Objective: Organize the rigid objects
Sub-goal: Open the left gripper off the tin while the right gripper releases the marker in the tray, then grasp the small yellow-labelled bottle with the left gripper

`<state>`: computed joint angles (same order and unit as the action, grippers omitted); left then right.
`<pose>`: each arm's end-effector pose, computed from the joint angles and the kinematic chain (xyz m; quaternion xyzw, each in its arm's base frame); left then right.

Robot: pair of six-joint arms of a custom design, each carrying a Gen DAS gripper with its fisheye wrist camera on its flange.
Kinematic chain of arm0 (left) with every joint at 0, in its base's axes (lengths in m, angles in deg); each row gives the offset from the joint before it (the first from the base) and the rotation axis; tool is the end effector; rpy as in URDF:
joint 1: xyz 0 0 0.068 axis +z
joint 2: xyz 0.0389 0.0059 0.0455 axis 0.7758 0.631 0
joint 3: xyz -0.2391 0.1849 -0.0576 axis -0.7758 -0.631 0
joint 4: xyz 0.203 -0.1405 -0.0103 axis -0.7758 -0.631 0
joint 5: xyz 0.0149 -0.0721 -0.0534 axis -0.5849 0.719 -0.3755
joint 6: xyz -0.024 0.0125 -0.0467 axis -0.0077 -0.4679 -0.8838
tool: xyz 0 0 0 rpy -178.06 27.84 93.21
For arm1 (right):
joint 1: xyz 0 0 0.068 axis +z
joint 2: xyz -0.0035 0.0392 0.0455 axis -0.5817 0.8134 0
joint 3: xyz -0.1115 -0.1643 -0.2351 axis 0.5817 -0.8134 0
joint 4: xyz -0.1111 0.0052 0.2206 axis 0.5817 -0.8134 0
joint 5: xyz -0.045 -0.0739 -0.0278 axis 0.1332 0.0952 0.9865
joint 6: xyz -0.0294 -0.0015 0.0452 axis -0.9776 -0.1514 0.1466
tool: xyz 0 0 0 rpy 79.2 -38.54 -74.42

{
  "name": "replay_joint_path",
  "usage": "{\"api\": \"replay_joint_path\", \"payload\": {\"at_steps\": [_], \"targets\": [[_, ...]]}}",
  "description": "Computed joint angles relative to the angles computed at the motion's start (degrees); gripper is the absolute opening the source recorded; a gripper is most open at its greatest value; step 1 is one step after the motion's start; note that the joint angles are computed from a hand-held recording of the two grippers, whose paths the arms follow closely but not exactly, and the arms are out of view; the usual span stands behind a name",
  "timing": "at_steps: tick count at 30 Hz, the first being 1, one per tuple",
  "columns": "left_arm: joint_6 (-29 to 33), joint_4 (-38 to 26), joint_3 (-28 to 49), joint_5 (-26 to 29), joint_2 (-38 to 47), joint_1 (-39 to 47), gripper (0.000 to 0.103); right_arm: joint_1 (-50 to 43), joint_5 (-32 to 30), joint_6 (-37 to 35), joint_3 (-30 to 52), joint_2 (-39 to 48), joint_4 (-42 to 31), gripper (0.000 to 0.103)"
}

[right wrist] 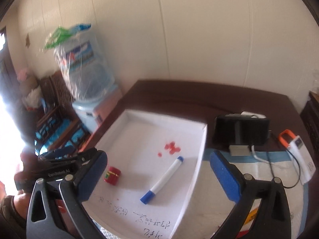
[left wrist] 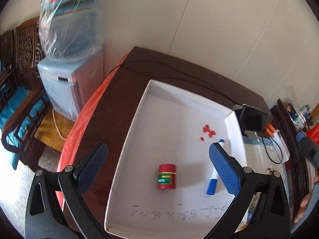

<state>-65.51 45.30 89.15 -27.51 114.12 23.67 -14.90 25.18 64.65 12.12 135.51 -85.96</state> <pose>0.3334 -0.1645 0.2156 -0.0748 0.9264 -0.1091 0.3527 0.2857 0.1087 0.2946 -0.0928 0.8969 0.1220 0.4148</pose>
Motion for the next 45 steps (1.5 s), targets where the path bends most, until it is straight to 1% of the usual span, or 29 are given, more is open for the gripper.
{"api": "replay_joint_path", "payload": {"at_steps": [3, 5, 8, 11, 13, 15, 17, 19, 21, 23, 24, 26, 28, 29, 30, 32, 34, 38, 40, 41, 42, 43, 44, 45], "targets": [[0.3, 1.8, -2.1, 0.0, -2.8, -2.0, 0.103, -1.2, -0.5, 0.9, -2.8, -4.9, 2.0, 0.103], [1.4, 3.2, -3.6, -0.7, -5.1, -4.3, 0.103, -2.6, -1.9, 1.6, -5.1, -8.7, 5.0, 0.103], [3.1, 5.2, -5.7, -2.1, -7.9, -8.4, 0.103, -7.0, -5.8, 2.7, -8.9, -14.8, 9.3, 0.103], [2.6, 5.2, -6.9, -2.4, -9.4, -12.5, 0.103, -11.8, -6.9, 1.7, -9.9, -19.2, 7.6, 0.103], [2.3, 4.1, -6.7, -2.6, -9.5, -15.5, 0.103, -15.3, -6.8, 0.1, -10.6, -21.6, 6.0, 0.103], [3.1, 1.8, -5.8, -3.6, -8.8, -19.2, 0.103, -21.4, -10.9, -0.3, -11.5, -22.9, 4.8, 0.103], [3.1, -2.2, -4.0, -5.2, -7.2, -23.1, 0.103, -28.2, -15.9, 0.3, -12.0, -22.6, 3.2, 0.103], [2.0, -4.5, -3.1, -5.9, -5.6, -26.7, 0.103, -33.2, -18.5, -1.0, -12.0, -21.4, 0.9, 0.103], [1.2, -4.8, -3.1, -4.4, -4.5, -29.4, 0.103, -37.1, -20.0, -3.4, -13.4, -21.2, 0.1, 0.103], [2.0, -5.2, -2.2, -2.3, -2.3, -32.1, 0.103, -41.5, -22.6, -8.2, -13.9, -20.0, -1.4, 0.103], [2.6, -5.4, -1.6, -2.1, -1.3, -33.4, 0.103, -43.5, -23.6, -10.7, -14.4, -19.9, -2.3, 0.103], [4.3, -6.4, 0.4, -2.9, 1.8, -37.1, 0.103, -46.4, -24.8, -15.3, -15.2, -18.2, -3.3, 0.103], [6.0, -7.4, 2.3, -4.3, 4.8, -40.1, 0.098, -51.2, -27.6, -20.6, -15.7, -16.4, -4.9, 0.103], [6.6, -8.0, 3.5, -4.7, 6.6, -41.4, 0.098, -52.8, -28.5, -22.8, -15.8, -15.3, -5.6, 0.103], [6.7, -8.2, 4.2, -4.8, 7.7, -42.1, 0.098, -55.2, -30.0, -25.7, -15.7, -14.6, -7.2, 0.103], [6.6, -8.2, 5.2, -4.6, 10.1, -43.0, 0.097, -57.1, -30.6, -29.3, -15.6, -12.4, -8.1, 0.103], [5.6, -9.0, 6.6, -4.7, 12.2, -43.5, 0.089, -58.7, -31.6, -32.1, -15.1, -10.3, -9.0, 0.103], [5.0, -10.6, 8.8, -6.1, 15.0, -43.9, 0.083, -61.4, -32.9, -36.7, -14.3, -5.8, -9.9, 0.103], [4.7, -11.5, 10.2, -6.1, 16.2, -44.0, 0.076, -62.1, -32.4, -39.2, -14.1, -3.4, -9.5, 0.103], [4.6, -11.5, 10.5, -5.7, 16.7, -43.8, 0.070, -62.1, -32.1, -40.6, -13.9, -2.0, -9.1, 0.103], [4.2, -11.5, 10.9, -4.8, 17.2, -43.6, 0.054, -62.0, -31.6, -41.7, -13.7, -0.6, -8.5, 0.103], [3.5, -11.3, 11.0, -4.3, 17.6, -43.4, 0.049, -61.6, -31.0, -42.6, -13.7, 0.5, -7.7, 0.101], [2.6, -10.7, 10.6, -4.6, 17.4, -43.4, 0.042, -60.9, -30.3, -44.0, -13.3, 2.1, -7.3, 0.095], [1.8, -10.7, 10.5, -4.9, 17.1, -43.3, 0.030, -60.2, -29.8, -45.0, -12.7, 3.4, -7.4, 0.086]]}}
